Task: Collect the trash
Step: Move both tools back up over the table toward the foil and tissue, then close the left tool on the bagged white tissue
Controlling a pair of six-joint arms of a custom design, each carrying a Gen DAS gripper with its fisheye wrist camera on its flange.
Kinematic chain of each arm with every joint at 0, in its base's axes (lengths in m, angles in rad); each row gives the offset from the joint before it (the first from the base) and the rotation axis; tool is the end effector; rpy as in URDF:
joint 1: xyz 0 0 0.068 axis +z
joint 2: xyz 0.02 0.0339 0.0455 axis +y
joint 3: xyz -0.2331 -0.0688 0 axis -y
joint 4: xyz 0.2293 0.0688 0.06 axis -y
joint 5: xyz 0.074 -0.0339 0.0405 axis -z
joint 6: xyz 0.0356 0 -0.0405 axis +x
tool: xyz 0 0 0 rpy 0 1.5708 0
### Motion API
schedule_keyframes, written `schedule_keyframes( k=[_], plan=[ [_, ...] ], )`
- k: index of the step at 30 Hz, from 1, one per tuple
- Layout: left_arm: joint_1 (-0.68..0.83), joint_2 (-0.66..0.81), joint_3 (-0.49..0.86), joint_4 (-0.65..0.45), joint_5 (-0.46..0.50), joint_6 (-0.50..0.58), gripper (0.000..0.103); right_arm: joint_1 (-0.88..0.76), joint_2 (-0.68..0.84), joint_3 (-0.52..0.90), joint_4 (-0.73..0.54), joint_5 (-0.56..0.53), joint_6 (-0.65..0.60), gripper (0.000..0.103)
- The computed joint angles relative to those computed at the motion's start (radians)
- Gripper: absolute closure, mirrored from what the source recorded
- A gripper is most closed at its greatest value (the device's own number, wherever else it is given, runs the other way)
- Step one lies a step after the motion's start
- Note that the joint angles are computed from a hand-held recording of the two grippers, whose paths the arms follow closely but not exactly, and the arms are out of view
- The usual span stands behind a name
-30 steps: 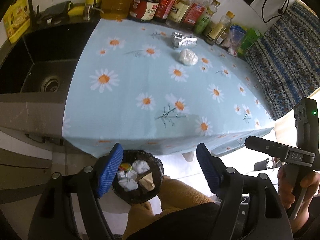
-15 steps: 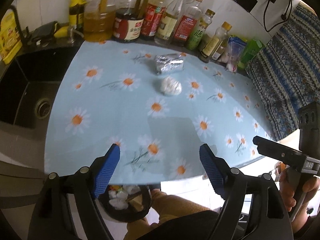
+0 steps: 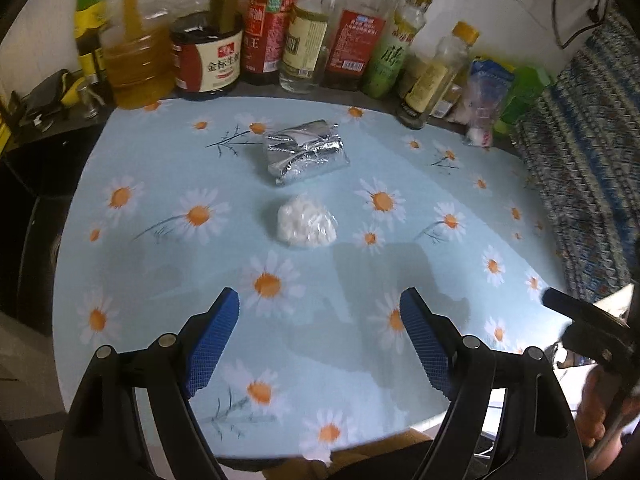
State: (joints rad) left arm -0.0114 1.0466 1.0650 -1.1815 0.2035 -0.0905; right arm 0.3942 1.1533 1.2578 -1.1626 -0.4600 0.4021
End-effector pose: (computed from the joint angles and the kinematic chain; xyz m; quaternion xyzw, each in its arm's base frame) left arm 0.1746 -0.0092 0.2796 -0.0180 0.9743 -0.1096 0.1961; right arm 0.1779 0.0911 0.3179 -0.0541 0.9421 0.2990 0.1421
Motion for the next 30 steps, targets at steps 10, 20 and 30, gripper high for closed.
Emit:
schedule_keyframes(
  k=[10, 20, 30],
  plan=[
    [-0.086, 0.338, 0.028, 0.208, -0.092, -0.039, 0.024, -0.173, 0.009, -0.055, -0.009, -0.079, -0.127, 0.007],
    [-0.083, 0.508, 0.085, 0.259, -0.104, -0.027, 0.047, -0.266, 0.053, -0.059, -0.028, -0.114, -0.21, 0.007],
    [-0.075, 0.514, 0.095, 0.262, -0.104, -0.014, 0.052, -0.257, 0.083, -0.051, -0.011, -0.118, -0.216, 0.007]
  ],
)
